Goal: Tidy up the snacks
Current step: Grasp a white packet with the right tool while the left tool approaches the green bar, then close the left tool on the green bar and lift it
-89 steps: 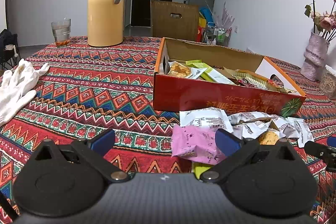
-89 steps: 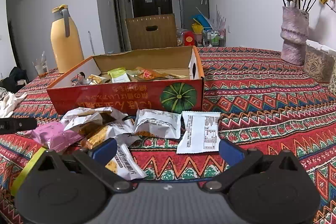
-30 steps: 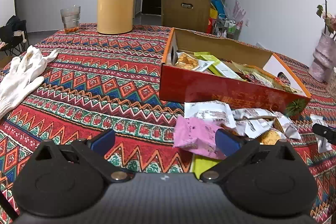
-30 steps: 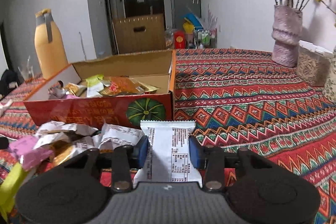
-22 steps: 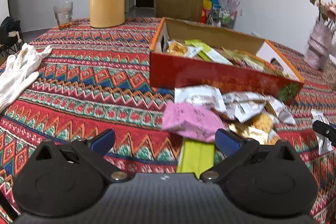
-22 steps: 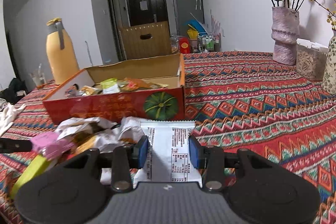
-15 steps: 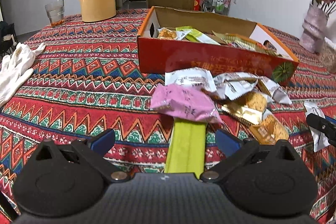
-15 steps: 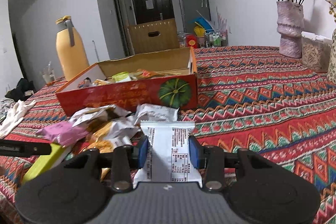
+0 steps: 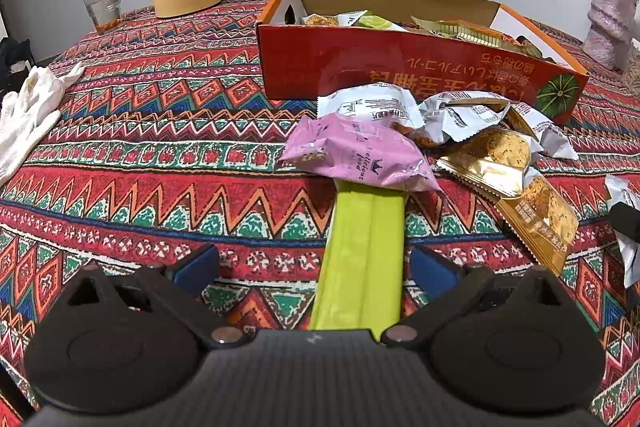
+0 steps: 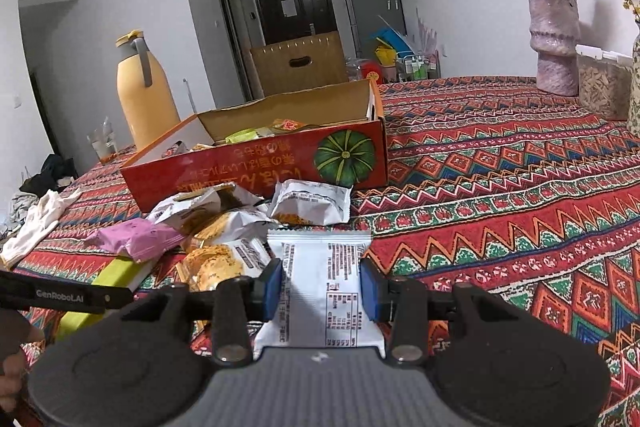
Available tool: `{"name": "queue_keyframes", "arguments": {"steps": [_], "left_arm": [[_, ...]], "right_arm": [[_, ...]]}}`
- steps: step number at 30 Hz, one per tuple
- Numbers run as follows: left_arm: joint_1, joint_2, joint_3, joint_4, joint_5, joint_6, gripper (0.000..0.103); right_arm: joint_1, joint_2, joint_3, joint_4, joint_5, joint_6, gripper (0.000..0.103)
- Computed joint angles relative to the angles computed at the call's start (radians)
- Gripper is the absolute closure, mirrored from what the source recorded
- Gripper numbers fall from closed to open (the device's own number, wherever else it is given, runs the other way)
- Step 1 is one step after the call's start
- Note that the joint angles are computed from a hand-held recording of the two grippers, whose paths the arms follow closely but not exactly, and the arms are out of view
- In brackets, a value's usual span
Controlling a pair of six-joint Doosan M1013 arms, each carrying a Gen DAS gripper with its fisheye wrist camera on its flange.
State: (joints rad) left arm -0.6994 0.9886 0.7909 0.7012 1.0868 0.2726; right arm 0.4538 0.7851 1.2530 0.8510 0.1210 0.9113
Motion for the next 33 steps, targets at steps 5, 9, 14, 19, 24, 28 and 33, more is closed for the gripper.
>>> {"name": "queue_keyframes", "arguments": {"steps": [5,9,14,19,24,28,33], "left_arm": [[0.003,0.003,-0.008,-0.01,0.006,0.002,0.0],[0.008,0.017,-0.043,-0.046,0.036,0.023,0.0],[0.011,0.019,-0.05,-0.054,0.033,0.042,0.0],[0.007,0.017,-0.043,-0.045,0.024,0.043,0.001],[-0.002,-0.001,-0.008,-0.017,-0.028,0.048,0.032],[-0.005,-0.017,0.021,-0.012,-0.089,0.077,0.062],[-0.006,-0.027,0.038,0.001,-0.112,0.061,0.067]], "right_arm": [[-0.001,0.001,-0.002,0.018,0.005,-0.015,0.063],[-0.001,0.003,-0.003,0.04,0.011,-0.034,0.063],[0.0,0.005,-0.005,0.029,0.019,-0.025,0.063],[0.001,0.006,-0.007,-0.004,0.025,0.005,0.063],[0.004,0.005,-0.006,-0.024,0.029,0.019,0.063],[0.008,0.003,-0.005,-0.029,0.032,0.017,0.063],[0.013,-0.001,0.0,-0.027,0.03,0.007,0.063]]}}
